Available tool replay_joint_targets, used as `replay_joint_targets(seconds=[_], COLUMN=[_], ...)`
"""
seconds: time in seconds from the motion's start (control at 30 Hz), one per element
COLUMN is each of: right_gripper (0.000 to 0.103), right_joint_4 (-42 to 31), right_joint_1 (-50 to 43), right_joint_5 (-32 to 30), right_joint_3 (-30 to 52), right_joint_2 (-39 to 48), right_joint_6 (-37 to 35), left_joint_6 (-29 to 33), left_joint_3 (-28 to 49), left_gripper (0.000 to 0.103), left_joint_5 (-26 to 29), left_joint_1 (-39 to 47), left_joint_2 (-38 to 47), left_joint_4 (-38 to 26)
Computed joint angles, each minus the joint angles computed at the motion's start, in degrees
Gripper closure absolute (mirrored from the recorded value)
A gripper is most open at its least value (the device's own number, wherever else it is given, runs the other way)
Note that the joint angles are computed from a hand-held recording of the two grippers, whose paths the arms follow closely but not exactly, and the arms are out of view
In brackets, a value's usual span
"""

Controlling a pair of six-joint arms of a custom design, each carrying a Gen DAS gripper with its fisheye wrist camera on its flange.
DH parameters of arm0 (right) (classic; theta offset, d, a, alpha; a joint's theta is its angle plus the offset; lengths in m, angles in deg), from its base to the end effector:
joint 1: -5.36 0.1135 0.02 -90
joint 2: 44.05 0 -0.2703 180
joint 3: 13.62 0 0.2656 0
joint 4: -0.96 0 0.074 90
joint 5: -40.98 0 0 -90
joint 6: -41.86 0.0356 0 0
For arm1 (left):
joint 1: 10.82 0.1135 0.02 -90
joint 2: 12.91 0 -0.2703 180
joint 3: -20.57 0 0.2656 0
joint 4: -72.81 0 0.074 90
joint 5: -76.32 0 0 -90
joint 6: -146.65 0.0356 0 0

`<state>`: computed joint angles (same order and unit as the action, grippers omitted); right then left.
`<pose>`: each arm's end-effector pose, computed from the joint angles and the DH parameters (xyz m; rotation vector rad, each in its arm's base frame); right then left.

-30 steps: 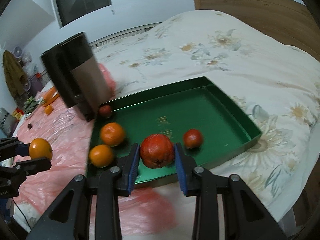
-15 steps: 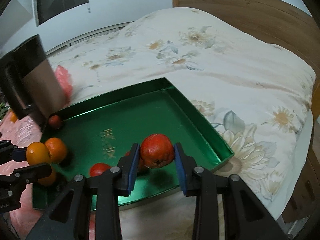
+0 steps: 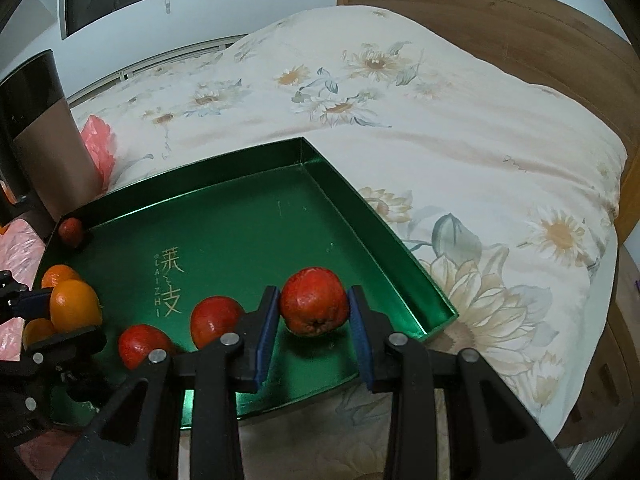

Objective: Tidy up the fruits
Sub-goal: 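Lower both fruits into the green tray and open both tools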

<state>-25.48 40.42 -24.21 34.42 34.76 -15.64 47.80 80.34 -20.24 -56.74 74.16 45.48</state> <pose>0.2159 0.1333 0.1534 0.1031 2.4372 -0.0468 0.2155 -0.2166 0.1724 0.7610 2.4154 -0.2425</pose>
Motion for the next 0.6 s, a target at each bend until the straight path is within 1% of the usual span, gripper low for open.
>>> replay_joint_targets(seconds=[0.3, 0.57, 0.6], right_gripper=[0.067, 0.066, 0.047], right_joint_4=[0.4, -1.1, -1.6], right_joint_1=[0.3, 0.5, 0.7], right_joint_5=[0.4, 0.7, 1.0], right_joint_3=[0.1, 1.0, 1.2], right_joint_2=[1.2, 1.6, 1.5], right_joint_6=[-0.1, 0.2, 0.3], left_joint_6=[-0.4, -1.6, -1.6], left_joint_3=[1.4, 2.2, 2.1], left_gripper=[0.071, 0.070, 0.070], left_joint_5=[-0.2, -0.6, -0.7], left_joint_1=[-0.2, -0.3, -0.4], left_joint_2=[2.7, 2.3, 1.8], left_joint_4=[-0.5, -2.7, -3.0])
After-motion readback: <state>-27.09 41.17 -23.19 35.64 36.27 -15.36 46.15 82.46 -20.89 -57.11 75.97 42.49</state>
